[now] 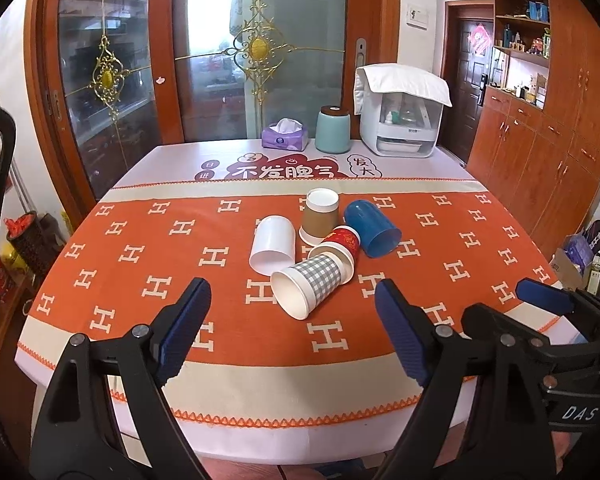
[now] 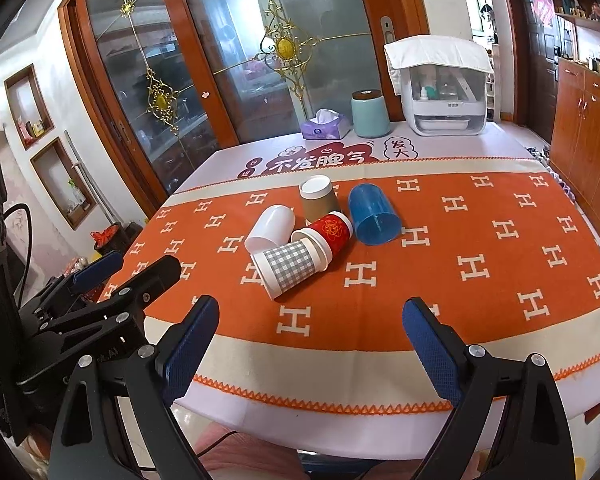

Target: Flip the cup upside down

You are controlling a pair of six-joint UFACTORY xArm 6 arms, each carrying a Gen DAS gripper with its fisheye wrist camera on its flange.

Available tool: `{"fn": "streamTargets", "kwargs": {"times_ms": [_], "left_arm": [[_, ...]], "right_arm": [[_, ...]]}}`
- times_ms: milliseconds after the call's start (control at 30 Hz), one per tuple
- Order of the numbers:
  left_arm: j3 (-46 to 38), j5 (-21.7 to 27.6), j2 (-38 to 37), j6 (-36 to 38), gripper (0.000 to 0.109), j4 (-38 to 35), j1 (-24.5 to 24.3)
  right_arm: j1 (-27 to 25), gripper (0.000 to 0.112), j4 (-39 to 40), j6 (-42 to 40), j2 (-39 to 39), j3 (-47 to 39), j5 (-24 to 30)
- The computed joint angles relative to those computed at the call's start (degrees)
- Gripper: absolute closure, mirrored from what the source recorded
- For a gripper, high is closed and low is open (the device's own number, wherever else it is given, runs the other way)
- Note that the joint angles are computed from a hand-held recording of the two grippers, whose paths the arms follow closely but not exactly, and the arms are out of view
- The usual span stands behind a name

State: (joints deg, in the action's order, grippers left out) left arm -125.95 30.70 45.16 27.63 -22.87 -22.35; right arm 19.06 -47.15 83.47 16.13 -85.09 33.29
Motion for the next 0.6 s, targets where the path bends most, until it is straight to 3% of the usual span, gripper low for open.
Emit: {"fn": "streamTargets", "kwargs": {"times_ms": [600], "left_arm": [[-0.15,0.03,0.63,0.66,0.026,0.31,0.24]], "right_arm": [[-0.02,0.018,0.36,-0.47,0.39,-0.44,0.02]]}}
